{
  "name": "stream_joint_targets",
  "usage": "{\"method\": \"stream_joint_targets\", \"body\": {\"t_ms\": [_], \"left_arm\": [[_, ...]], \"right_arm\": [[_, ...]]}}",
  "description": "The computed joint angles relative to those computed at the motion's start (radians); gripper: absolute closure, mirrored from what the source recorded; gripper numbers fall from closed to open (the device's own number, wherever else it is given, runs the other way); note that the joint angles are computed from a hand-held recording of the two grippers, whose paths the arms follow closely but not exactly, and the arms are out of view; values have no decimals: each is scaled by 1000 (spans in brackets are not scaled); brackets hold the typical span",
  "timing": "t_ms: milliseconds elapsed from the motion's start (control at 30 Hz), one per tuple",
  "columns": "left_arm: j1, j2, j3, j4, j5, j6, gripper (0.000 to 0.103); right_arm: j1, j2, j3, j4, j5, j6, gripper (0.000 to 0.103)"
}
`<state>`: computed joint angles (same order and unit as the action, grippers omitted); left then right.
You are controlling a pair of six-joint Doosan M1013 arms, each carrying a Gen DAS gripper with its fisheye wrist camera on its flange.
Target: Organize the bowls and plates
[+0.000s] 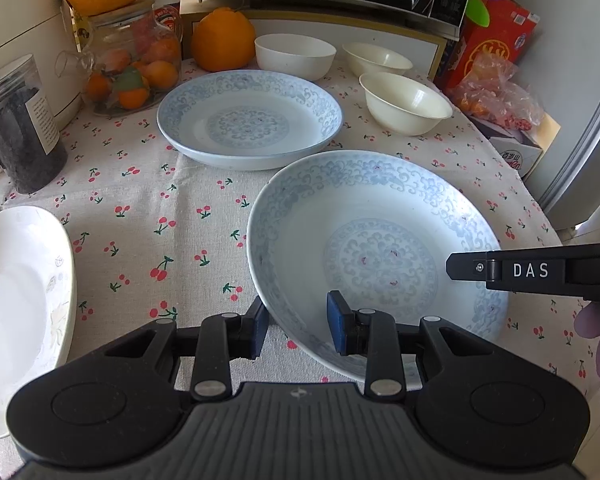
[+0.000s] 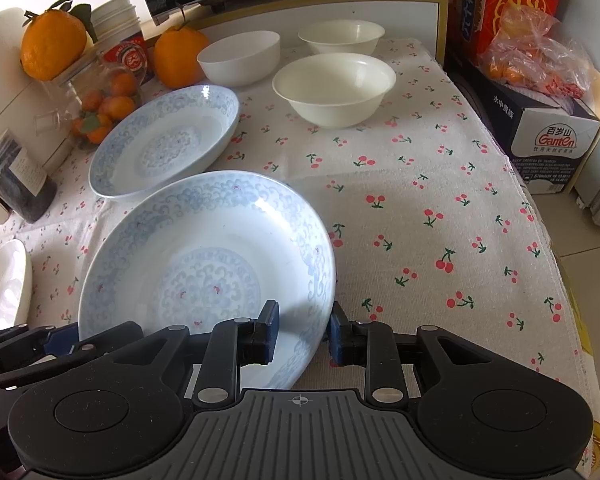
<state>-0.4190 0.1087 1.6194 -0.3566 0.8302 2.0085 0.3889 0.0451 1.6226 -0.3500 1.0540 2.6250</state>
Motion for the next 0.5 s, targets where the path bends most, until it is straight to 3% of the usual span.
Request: {"method": "stream_joint_targets", "body": {"t_ms": [333, 500], "left_arm": [[-5, -1, -6, 10, 30, 25, 67], [-4, 1, -12, 6, 55, 31, 53]], "right_arm": [[5, 10, -18, 5, 38, -18, 76], [0, 10, -26, 40, 36, -41, 63]]}}
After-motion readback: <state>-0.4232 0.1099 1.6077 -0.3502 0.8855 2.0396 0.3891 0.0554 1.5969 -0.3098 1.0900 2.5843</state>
